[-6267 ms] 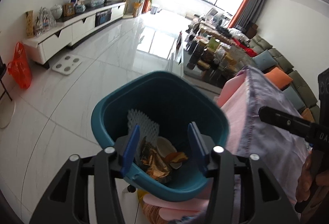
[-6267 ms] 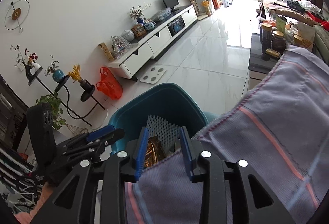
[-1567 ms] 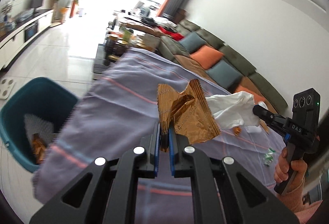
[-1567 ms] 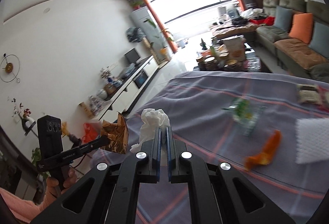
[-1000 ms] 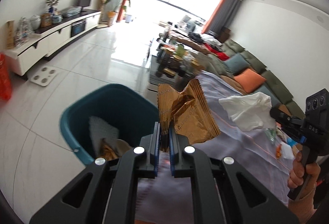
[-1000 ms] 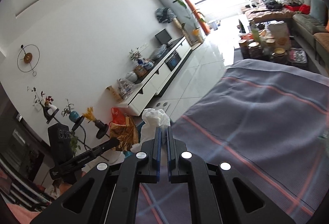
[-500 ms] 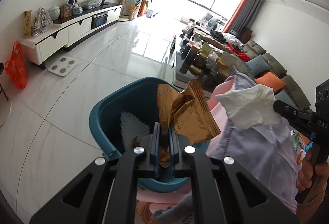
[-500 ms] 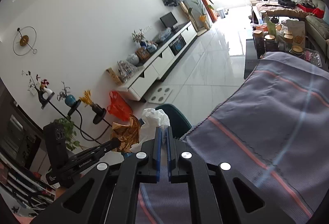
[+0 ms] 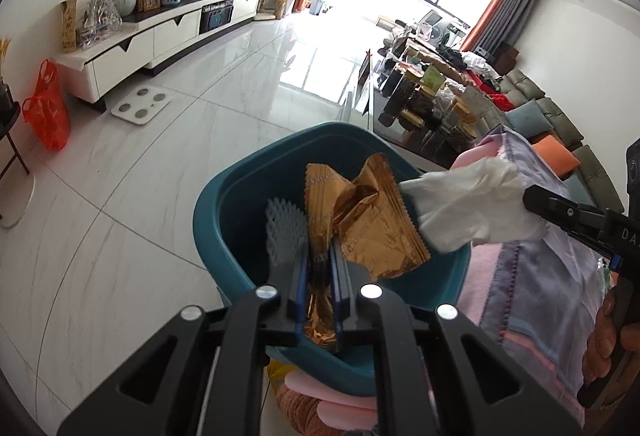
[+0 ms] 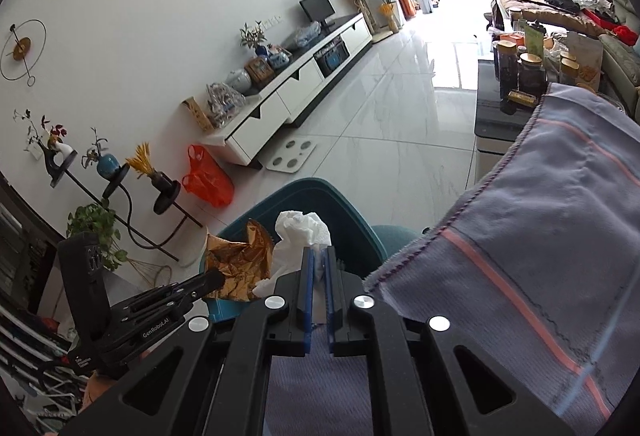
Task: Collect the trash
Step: 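Carry the brown wrapper and tissue over the teal bin and open both tools, then move both tools back over the table toward the green wrapper and foam net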
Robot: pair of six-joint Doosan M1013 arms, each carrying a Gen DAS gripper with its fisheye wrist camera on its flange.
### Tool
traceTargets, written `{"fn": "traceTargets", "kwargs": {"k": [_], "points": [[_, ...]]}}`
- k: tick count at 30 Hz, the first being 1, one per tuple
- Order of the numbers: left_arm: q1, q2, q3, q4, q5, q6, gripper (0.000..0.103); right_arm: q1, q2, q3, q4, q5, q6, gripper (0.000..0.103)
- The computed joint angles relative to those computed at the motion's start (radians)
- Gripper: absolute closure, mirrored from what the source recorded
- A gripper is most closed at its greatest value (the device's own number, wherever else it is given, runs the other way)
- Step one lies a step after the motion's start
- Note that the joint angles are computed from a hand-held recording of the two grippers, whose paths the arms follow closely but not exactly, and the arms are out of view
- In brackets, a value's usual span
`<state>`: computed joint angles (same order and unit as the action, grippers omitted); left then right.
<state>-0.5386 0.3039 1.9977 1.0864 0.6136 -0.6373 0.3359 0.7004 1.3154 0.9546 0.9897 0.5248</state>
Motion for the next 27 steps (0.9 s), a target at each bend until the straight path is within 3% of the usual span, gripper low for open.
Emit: {"fn": "traceTargets", "kwargs": {"k": [3, 6, 8, 12, 17, 21, 27], "points": [[0.008, 0.008, -0.002, -0.015, -0.008, 0.011, 0.086, 0.008, 0.009, -0.01, -0.023, 0.003, 0.018, 0.09], [0.014, 0.013, -0.001, -0.014, -0.024, 0.004, 0.078, 0.012, 0.015, -0.015, -0.04, 0.006, 0.032, 0.079], [0.015, 0.014, 0.001, -0.007, -0.031, -0.008, 0.069, 0.012, 0.014, -0.013, -0.038, 0.007, 0.03, 0.078], [0.011, 0.014, 0.001, 0.004, -0.035, -0.026, 0.068, 0.005, 0.005, 0.001, -0.02, 0.01, 0.011, 0.078], [-0.017, -0.002, 0.004, 0.098, -0.016, -0.095, 0.063, -0.018, -0.028, 0.043, 0.036, 0.005, -0.064, 0.073], [-0.052, -0.018, -0.003, 0.185, 0.008, -0.116, 0.058, -0.048, -0.061, 0.086, 0.088, 0.004, -0.14, 0.061], [-0.107, -0.014, -0.043, 0.338, -0.007, -0.134, 0.052, -0.109, -0.121, 0.17, 0.162, -0.018, -0.244, 0.057]]}}
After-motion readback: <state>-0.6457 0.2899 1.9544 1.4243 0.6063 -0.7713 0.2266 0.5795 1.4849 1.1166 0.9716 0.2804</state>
